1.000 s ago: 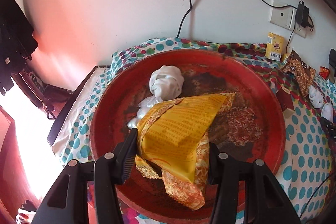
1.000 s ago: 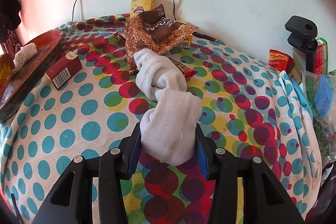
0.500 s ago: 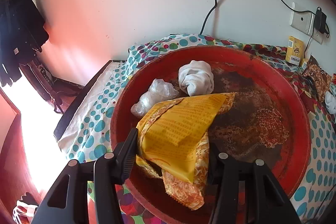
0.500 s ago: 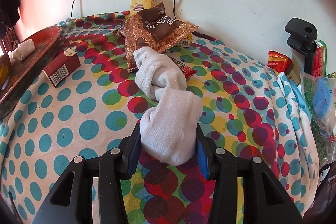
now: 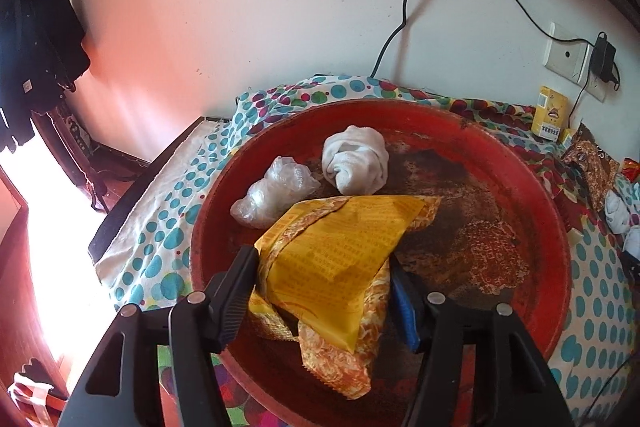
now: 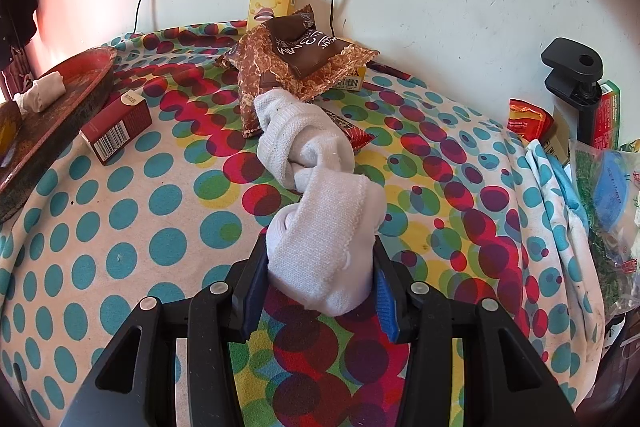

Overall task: Organize objects
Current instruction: 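Carry the yellow snack bag onto the red tray and release it with the left gripper, then carry the white sock to the red tray and release it beside the other sock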

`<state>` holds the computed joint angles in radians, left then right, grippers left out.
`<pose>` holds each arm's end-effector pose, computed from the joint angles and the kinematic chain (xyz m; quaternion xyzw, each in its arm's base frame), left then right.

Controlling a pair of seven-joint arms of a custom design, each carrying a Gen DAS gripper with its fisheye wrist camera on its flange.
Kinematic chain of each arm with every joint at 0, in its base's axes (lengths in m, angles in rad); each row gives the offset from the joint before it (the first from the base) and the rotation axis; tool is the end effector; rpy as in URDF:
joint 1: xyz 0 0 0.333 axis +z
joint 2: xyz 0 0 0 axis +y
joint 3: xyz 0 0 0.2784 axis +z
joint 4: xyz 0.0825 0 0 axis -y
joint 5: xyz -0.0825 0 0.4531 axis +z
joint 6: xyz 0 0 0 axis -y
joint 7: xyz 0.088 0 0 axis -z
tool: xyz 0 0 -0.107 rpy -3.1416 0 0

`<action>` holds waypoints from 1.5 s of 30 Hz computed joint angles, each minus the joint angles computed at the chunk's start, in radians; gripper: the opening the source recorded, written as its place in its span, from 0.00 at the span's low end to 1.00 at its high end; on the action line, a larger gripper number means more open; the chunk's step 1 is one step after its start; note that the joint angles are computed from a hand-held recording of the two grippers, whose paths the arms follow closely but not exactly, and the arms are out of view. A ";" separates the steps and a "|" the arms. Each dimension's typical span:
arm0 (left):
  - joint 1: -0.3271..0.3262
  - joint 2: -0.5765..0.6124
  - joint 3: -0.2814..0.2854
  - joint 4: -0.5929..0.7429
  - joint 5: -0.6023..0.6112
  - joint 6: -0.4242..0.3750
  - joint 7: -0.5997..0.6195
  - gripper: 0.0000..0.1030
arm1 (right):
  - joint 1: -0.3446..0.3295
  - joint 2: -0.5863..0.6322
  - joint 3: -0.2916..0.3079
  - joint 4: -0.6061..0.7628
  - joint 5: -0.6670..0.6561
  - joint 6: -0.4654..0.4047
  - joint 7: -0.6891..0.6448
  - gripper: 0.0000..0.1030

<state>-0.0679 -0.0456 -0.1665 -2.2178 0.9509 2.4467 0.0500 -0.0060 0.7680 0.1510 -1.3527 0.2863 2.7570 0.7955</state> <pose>0.5876 -0.1395 0.3473 -0.8269 0.4302 -0.1511 0.3292 0.8123 0.0780 0.2780 -0.8354 0.4340 -0.2143 0.2605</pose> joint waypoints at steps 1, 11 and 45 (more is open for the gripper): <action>-0.003 -0.006 -0.003 -0.002 -0.001 0.000 -0.002 0.65 | 0.000 0.000 0.000 0.000 0.000 0.000 0.000 0.42; -0.014 -0.067 -0.040 -0.031 0.048 0.046 -0.060 0.68 | 0.003 -0.001 -0.003 -0.002 -0.001 0.002 0.000 0.42; -0.137 -0.048 -0.071 -0.015 0.351 -0.047 -0.205 0.68 | 0.039 -0.054 -0.040 -0.038 -0.035 0.023 0.185 0.41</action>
